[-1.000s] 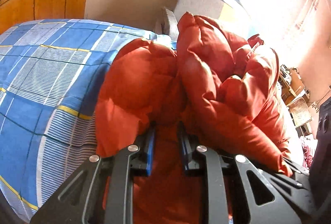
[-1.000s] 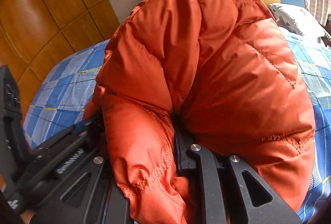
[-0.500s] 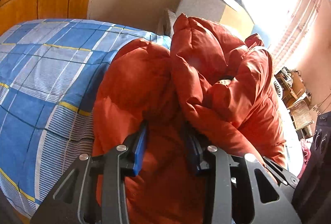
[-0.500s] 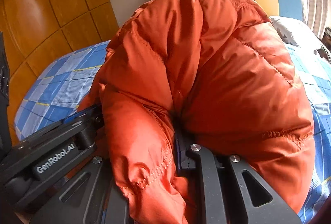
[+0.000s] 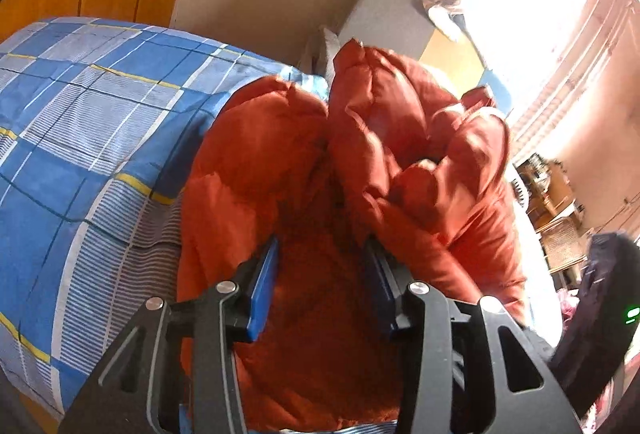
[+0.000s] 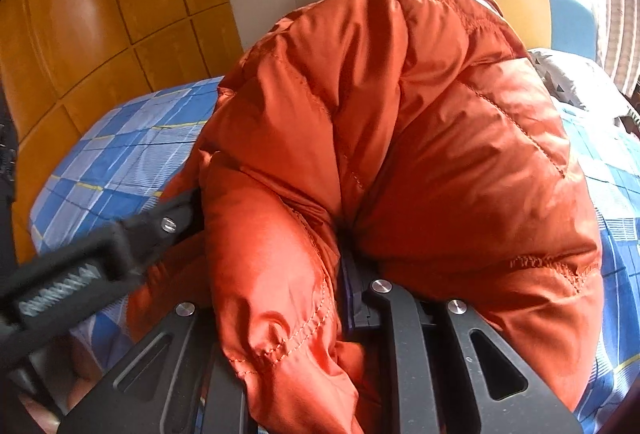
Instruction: Fold large clothes
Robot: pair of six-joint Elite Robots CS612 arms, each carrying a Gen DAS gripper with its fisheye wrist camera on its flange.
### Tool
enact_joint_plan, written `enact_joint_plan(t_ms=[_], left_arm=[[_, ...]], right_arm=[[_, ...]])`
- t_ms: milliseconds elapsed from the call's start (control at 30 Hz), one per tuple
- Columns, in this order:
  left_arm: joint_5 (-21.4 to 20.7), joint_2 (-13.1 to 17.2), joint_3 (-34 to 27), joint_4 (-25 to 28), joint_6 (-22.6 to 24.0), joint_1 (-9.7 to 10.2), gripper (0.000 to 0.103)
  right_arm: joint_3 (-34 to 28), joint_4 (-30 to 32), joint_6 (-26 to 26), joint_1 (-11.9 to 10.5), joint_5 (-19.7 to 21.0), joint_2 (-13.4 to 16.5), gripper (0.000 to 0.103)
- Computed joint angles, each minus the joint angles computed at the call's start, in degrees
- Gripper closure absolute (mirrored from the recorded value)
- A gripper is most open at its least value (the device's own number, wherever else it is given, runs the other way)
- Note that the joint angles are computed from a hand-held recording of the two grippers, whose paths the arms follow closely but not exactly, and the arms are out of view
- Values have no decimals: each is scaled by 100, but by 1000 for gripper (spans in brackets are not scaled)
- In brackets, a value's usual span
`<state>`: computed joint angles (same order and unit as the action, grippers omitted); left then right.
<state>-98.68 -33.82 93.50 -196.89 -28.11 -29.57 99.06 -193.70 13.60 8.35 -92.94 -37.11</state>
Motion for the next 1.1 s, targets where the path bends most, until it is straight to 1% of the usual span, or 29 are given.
enact_joint_plan(t_ms=[67,100,167,200,300,367,433,567,667,733,800,933,967,1000,1033,1067,1100], left_arm=[[50,-5,14,-4,-1,-19,63],[20,-6,21,-40,-53,-10,64],[-117,-17,75,-322,-240,16,64],[-117,-35,106,-423,-245,15,64],[-185,-67,180,-672,-314,39,62],[-188,-72,208,-696,-327,52,62],[-219,-53,204,-697,-375,67,62],[-229,-14,208,-683,-453,85,62],[-391,3,209,-818,-436,106,61],[-736,48,169,-1016,-391,149,47],[-838,61,150,-1087,-314,150,42],[-1095,99,45,-898,-45,141,42],[-1050,104,17,-782,28,125,42],[-1124,124,-15,-751,1,138,47],[-1244,162,-67,-738,-53,165,55],[-1271,174,-94,-689,-21,174,62],[-1340,187,-122,-651,27,185,78]], right_arm=[[56,-47,-72,-7,64,-36,85],[89,-95,-130,-15,120,-51,83],[190,-257,-253,-29,208,-77,80],[225,-344,-286,-41,254,-80,79],[280,-534,-418,-39,355,-64,68],[305,-606,-493,-29,496,-61,52],[338,-686,-658,2,582,-60,42],[433,-840,-777,57,565,-65,41],[480,-918,-895,72,522,-67,41],[538,-980,-924,77,527,-62,41],[566,-1047,-997,101,492,-47,41],[579,-1064,-1027,128,483,-48,36],[614,-1106,-1025,129,470,-39,36],[608,-1082,-1011,137,443,-42,36],[610,-1079,-1005,136,439,-42,36],[618,-1075,-1004,144,437,-52,36],[610,-1060,-1020,148,449,-58,36]])
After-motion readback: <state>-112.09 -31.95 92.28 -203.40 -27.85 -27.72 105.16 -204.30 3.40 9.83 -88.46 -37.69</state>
